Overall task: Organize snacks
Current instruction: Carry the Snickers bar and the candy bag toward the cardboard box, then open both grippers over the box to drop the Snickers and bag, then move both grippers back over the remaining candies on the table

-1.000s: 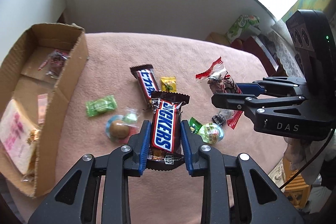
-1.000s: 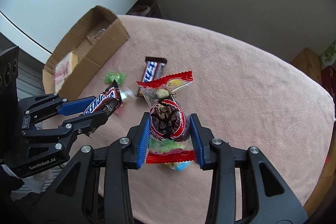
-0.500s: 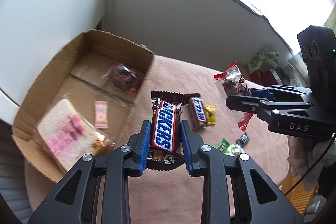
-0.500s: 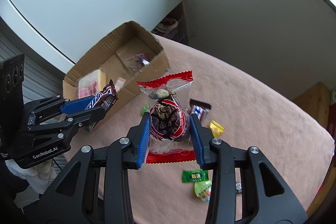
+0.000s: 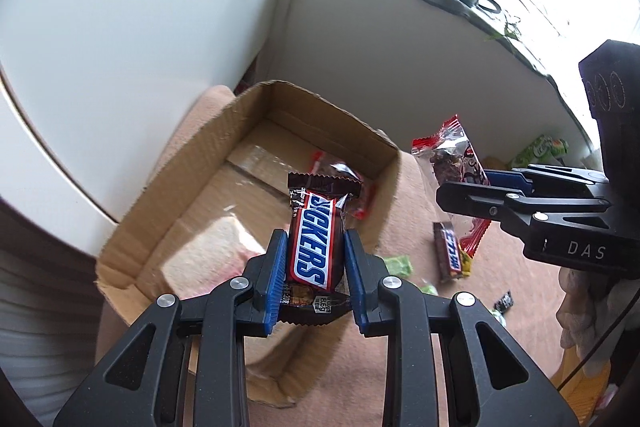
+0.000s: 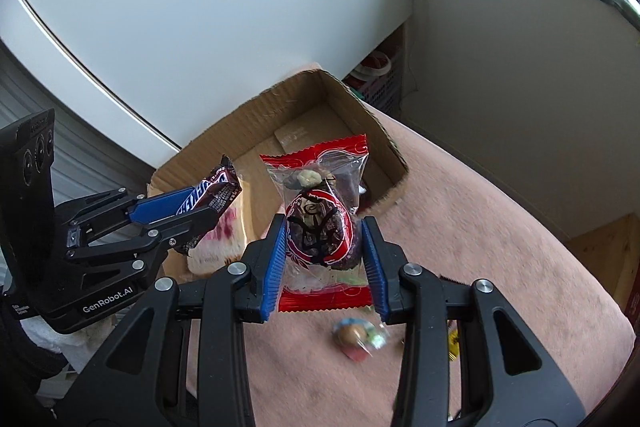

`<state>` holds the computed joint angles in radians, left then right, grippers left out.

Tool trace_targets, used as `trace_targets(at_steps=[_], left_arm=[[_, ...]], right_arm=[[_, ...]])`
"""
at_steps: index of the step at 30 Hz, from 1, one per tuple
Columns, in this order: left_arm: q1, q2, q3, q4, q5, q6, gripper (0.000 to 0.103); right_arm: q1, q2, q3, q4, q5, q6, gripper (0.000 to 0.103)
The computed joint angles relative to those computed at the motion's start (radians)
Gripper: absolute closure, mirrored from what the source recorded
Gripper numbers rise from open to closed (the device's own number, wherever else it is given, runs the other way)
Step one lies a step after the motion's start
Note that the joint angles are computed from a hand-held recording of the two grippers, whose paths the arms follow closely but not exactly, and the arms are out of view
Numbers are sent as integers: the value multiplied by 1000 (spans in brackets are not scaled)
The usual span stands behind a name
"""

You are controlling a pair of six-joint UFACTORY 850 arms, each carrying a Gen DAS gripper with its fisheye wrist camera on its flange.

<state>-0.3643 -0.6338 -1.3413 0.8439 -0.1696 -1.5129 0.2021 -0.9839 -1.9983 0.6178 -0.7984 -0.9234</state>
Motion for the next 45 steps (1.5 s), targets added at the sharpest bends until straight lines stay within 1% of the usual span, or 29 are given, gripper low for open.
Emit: trace_targets(at_steps=[8,11,15,17,18,19,21,22,29,35,39,43,45], left_arm=[[34,-10,4,77,0,-78,76],[37,-14,2,83,-3,-74,76],[47,-17,1,52,-2,-38,76],[49,-17,0,34,-6,-23,76],[49,-17,-2,13,-9,-3,76],[49,-18,-5,-28,-14,36,75],[45,-15,-6,-15,-27,22,70],[44,-14,-6,0,-31,6,69],[38,-1,2,59,-38,-58,68],[23,10,2,70,-48,-77,68],[5,9,-8,47,-51,-55,68],[-16,1,-21,8,-43,-18,68],[-27,-7,-31,-40,-37,29,68]], right_arm=[[38,-56,-81,-29,-20,44,65],[48,-70,-102,-39,-24,58,65],[55,-84,-123,-44,-25,86,64],[55,-75,-112,-42,-7,95,50],[55,-68,-102,-33,6,91,36],[51,-62,-93,-20,10,80,31],[47,-58,-92,-14,5,78,31],[46,-54,-86,-13,9,76,31],[20,-17,-41,18,12,51,31],[-15,27,18,45,23,20,31],[-51,51,56,67,26,-5,31],[-91,79,108,90,52,-22,30],[-117,91,136,118,61,-32,30]])
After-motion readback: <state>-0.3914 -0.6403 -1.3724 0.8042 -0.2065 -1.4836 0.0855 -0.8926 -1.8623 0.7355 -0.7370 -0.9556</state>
